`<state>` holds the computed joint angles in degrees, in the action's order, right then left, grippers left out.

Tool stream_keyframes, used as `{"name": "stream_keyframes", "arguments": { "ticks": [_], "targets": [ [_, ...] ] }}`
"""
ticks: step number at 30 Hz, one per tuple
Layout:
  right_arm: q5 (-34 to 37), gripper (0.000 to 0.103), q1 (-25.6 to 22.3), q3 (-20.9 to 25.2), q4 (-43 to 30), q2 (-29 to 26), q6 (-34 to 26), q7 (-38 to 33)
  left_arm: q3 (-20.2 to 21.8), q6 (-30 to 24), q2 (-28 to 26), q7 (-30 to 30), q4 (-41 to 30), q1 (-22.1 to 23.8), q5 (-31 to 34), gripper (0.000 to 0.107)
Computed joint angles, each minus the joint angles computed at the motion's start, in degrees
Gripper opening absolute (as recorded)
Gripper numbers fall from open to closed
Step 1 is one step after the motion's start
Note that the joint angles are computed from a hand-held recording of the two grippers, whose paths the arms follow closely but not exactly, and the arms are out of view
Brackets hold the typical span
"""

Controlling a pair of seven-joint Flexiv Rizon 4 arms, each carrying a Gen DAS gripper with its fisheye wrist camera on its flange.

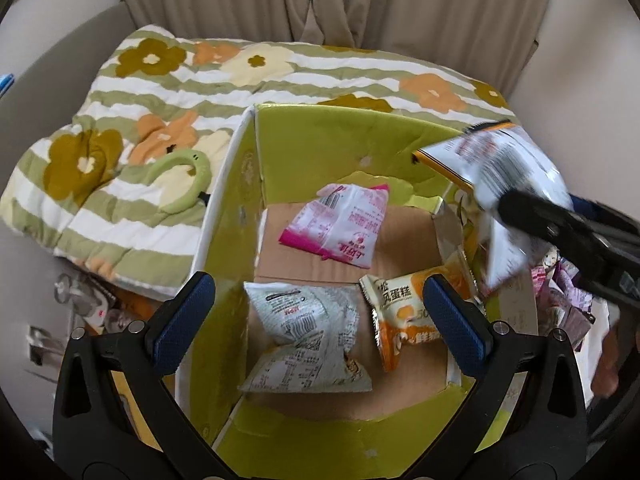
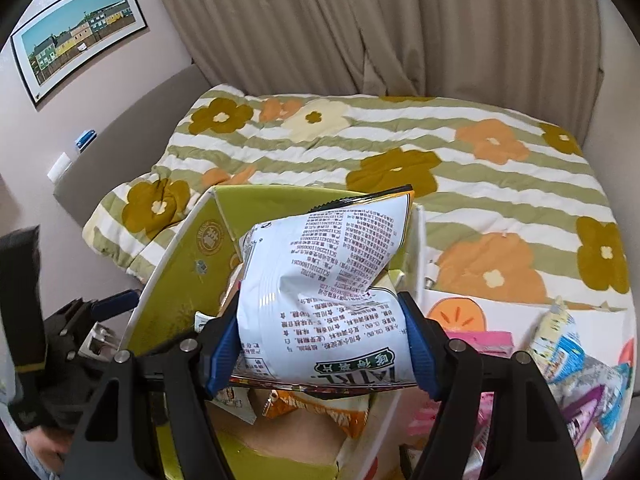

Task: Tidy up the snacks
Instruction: 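Carry both bags over the yellow box and open both tools to drop them, then move both tools back from the box toward the remaining snack pile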

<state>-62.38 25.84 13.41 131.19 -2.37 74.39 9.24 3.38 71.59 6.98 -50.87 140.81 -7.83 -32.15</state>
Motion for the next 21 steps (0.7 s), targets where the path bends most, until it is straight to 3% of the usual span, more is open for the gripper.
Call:
{"name": "stream_keyframes", "arguments": {
  "ticks": [7, 9, 11, 15, 21],
  "targets": [
    [-1.2, 0.069, 0.6, -2.9, -3.1, -5.7, 3.5, -2.0, 0.3, 0.8, -0.2, -2.5, 0.3, 2.1, 5.9, 0.103],
    [-3.2, 0.076, 0.8, -4.2, -3.2, -6.6, 5.6, -0.2, 0.5, 0.8, -0.1, -2.5, 0.5, 2.1, 5.8, 0.103],
    [-7.8, 0.102, 0.8, -5.8, -3.1, -6.8, 7.5, 3.8, 0.7, 1.0, 0.0, -2.6, 1.0, 2.2, 5.6, 0.103],
    [-17.0, 0.103, -0.6, -6.1, -3.1, -6.0, 8.4, 10.8, 0.8, 1.1, 0.9, -3.5, 2.1, 2.2, 6.4, 0.103],
    [-8.7, 0.103, -0.6, -2.4, -1.5, -4.2, 5.8, 4.8, 1.7, -1.1, 4.5, -3.7, 3.5, 2.0, 7.2, 0.103]
  ]
}}
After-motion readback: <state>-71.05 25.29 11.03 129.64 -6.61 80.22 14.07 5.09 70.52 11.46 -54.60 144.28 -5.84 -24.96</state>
